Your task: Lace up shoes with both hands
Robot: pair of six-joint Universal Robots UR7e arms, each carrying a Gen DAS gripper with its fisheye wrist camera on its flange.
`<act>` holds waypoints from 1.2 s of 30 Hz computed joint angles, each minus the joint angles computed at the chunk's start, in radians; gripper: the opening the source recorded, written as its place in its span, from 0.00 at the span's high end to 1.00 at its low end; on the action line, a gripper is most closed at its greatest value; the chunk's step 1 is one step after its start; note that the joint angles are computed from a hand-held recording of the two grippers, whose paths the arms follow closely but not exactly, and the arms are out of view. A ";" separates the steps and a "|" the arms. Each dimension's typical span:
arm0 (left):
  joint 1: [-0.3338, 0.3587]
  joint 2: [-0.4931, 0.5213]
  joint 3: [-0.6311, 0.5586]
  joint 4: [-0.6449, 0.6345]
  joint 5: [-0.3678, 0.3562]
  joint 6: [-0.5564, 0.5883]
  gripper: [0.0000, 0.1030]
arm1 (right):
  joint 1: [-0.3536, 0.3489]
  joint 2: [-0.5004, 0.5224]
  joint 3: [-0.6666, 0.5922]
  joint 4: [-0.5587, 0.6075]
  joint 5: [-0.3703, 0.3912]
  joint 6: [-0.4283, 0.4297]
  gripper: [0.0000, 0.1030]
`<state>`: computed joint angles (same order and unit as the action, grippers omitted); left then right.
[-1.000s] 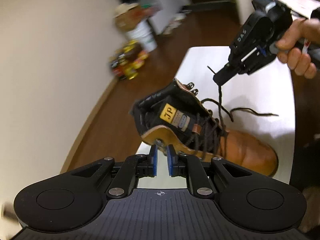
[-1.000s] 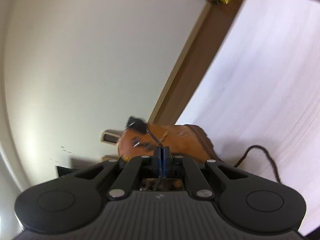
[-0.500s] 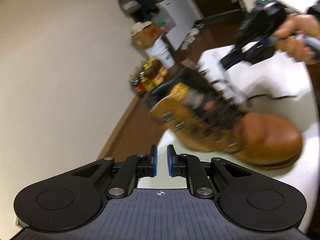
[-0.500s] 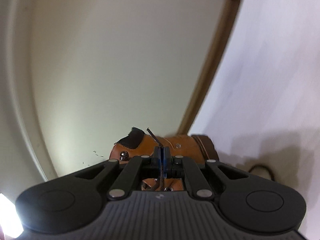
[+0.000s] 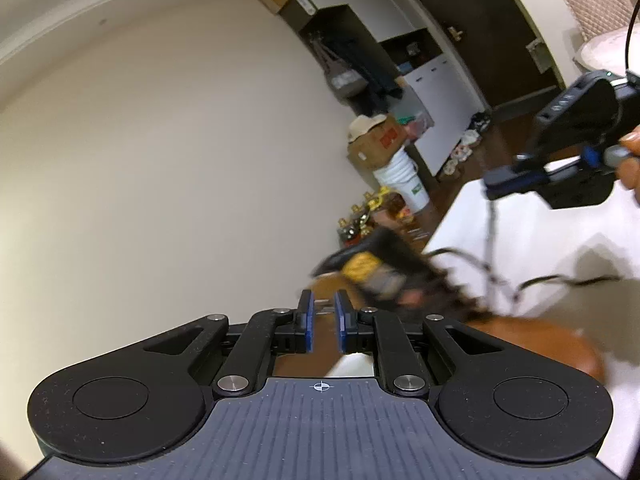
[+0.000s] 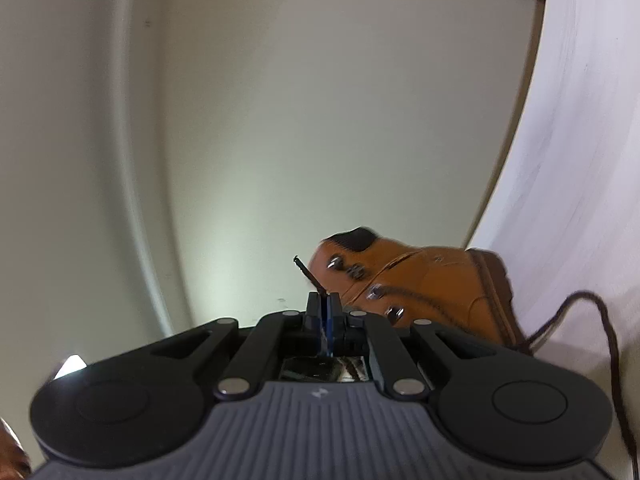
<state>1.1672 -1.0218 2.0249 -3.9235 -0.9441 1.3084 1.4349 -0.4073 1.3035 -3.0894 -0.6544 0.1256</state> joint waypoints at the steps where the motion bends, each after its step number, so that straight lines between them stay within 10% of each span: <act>1: -0.033 0.011 0.022 -0.007 0.046 -0.046 0.87 | -0.006 -0.006 0.013 -0.016 0.007 0.007 0.97; 10: -0.187 0.198 -0.010 -0.088 0.282 -0.098 0.86 | -0.061 -0.087 0.113 -0.056 0.107 -0.009 0.97; 19: -0.145 0.295 -0.093 -0.188 0.167 0.086 0.86 | -0.050 -0.126 0.165 0.004 0.043 -0.003 0.97; 29: -0.050 0.239 -0.089 0.039 -0.024 -0.015 0.89 | -0.036 -0.080 0.174 -0.084 0.017 0.073 0.97; 36: -0.031 0.189 -0.074 0.098 0.009 0.003 0.96 | -0.026 -0.093 0.204 -0.074 -0.062 -0.022 0.89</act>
<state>1.1361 -0.8326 1.9508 -3.8257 -0.9356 1.3114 1.4090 -0.5004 1.5071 -3.1634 -0.7161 0.1039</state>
